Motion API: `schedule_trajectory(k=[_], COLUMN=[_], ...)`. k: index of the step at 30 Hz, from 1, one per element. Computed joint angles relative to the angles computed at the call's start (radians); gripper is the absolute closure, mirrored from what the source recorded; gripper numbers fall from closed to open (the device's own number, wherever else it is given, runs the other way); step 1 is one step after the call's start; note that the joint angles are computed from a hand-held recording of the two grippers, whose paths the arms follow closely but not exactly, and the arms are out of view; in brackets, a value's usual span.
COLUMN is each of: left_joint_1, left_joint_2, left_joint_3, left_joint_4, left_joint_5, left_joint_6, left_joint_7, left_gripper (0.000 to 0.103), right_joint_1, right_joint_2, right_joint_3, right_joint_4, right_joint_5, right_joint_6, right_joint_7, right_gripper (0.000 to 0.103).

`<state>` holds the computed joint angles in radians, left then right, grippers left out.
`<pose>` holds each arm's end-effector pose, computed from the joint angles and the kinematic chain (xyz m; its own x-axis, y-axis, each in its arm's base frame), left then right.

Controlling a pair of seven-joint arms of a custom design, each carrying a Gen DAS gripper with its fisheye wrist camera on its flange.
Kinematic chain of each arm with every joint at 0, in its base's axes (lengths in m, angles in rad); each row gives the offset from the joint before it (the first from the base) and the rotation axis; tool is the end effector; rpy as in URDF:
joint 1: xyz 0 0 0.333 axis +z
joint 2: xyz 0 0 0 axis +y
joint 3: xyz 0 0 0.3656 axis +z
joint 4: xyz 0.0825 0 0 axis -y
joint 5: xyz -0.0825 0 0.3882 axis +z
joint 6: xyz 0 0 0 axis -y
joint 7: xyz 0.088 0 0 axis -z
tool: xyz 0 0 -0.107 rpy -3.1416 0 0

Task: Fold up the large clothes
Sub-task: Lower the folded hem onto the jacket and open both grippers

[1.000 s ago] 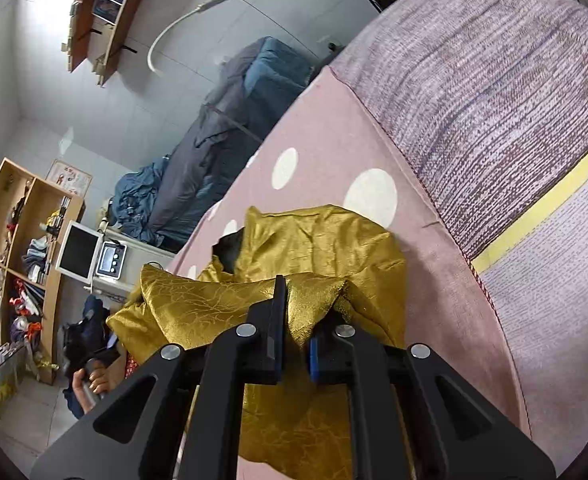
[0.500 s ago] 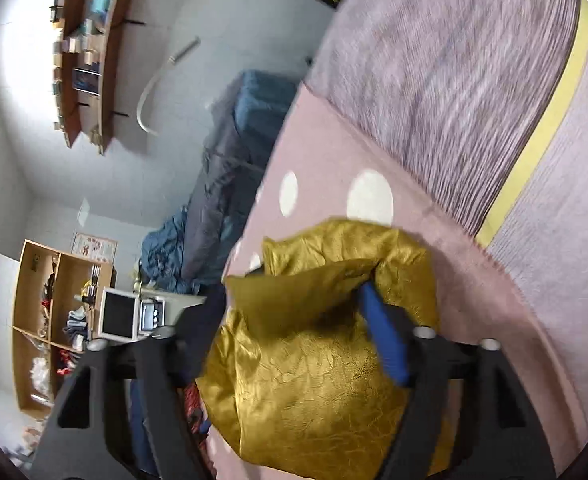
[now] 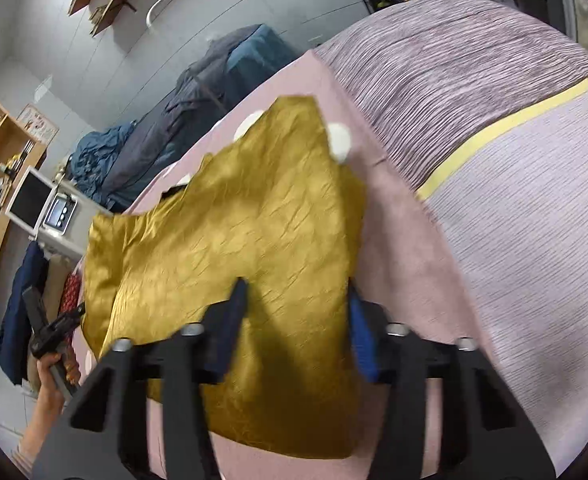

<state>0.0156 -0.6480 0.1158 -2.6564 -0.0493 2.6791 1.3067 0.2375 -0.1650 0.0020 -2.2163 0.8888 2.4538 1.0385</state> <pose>0.3639 0.0565 0.5535 0.3249 -0.9063 0.2703 -0.7108 -0.4225 -0.5624 0.5115 0.1249 0.5369 0.2892 -0.8020 -0.5226 -0.8832 -0.0131 -0.4687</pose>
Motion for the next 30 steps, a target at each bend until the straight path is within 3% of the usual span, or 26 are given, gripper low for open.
schedule_trajectory(k=[1,2,5,8,14,17,20,30], left_joint_1=[0.011,0.024,0.076,0.115,0.157,0.175,0.168,0.164], left_joint_2=[0.005,0.012,0.051,0.123,0.270,0.284,0.286,0.293], left_joint_3=[-0.010,-0.022,-0.059,-0.087,-0.137,-0.168,-0.163,-0.186], left_joint_4=[0.008,0.017,0.053,0.103,0.200,0.201,0.197,0.205], left_joint_5=[0.015,0.031,0.085,0.133,0.242,0.337,0.366,0.480], left_joint_6=[0.004,0.005,0.007,0.013,-0.075,-0.085,-0.093,-0.125], left_joint_7=[0.001,-0.004,-0.047,-0.099,-0.192,-0.237,-0.260,-0.333], left_gripper=[0.080,0.082,0.085,0.086,0.086,0.080,0.076,0.069], right_joint_1=[0.005,0.010,0.014,0.012,0.005,0.009,0.016,0.023], right_joint_2=[-0.012,-0.026,-0.045,-0.028,0.056,0.078,0.077,0.079], right_joint_3=[0.010,0.021,0.031,0.026,0.059,0.074,0.084,0.084], right_joint_4=[-0.015,-0.029,-0.042,-0.025,0.023,0.025,0.007,-0.010], right_joint_5=[-0.007,-0.026,-0.082,-0.113,-0.321,-0.448,-0.570,-0.679], right_joint_6=[0.036,0.081,0.162,0.195,0.231,0.240,0.258,0.276], right_joint_7=[-0.019,-0.033,0.030,0.101,0.296,0.370,0.414,0.505], right_gripper=[0.079,0.091,0.096,0.096,0.096,0.096,0.096,0.096])
